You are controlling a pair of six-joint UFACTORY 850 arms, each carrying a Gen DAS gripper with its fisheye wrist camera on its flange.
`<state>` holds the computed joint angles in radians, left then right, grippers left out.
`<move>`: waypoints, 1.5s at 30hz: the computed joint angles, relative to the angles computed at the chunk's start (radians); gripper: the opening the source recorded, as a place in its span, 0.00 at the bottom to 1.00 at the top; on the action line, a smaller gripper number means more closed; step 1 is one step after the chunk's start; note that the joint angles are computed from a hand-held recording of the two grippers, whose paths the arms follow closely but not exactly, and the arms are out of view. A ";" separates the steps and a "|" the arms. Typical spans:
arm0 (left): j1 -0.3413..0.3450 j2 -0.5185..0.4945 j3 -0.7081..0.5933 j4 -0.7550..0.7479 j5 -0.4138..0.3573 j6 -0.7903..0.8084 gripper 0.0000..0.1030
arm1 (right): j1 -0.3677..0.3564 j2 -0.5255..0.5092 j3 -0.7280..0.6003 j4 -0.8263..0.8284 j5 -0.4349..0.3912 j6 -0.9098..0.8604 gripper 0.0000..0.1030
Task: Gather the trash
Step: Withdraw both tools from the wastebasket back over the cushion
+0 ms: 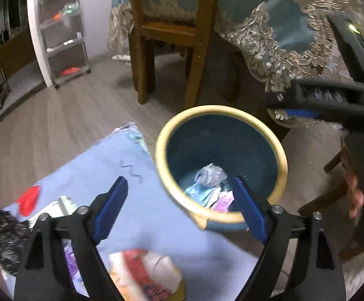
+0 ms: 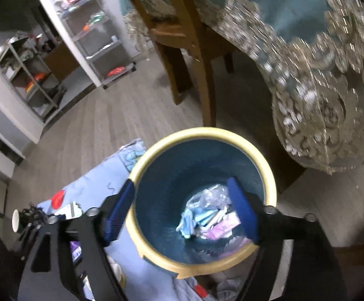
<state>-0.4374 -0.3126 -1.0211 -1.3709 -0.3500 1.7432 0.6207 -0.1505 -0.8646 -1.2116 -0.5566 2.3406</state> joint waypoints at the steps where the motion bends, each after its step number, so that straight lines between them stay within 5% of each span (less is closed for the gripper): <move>1: 0.014 0.028 0.023 0.009 0.005 0.016 0.83 | 0.007 -0.004 -0.009 0.001 -0.008 -0.013 0.88; 13: 0.307 0.306 0.202 0.104 -0.103 0.074 0.89 | 0.179 -0.087 -0.176 0.059 -0.124 -0.256 0.92; 19: 0.482 0.357 0.246 0.137 -0.169 0.075 0.91 | 0.246 -0.121 -0.221 0.062 -0.109 -0.224 0.93; 25: 0.581 0.345 0.258 0.084 -0.197 0.109 0.91 | 0.285 -0.158 -0.260 0.068 -0.110 -0.152 0.94; 45: 0.616 0.249 0.215 0.126 -0.153 0.023 0.94 | 0.252 -0.318 -0.408 0.346 -0.035 -0.443 0.94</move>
<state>0.1787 -0.0636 -0.8061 -1.2445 -0.5026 1.7663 0.8727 -0.4686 -1.2730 -0.8658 -0.5913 1.8974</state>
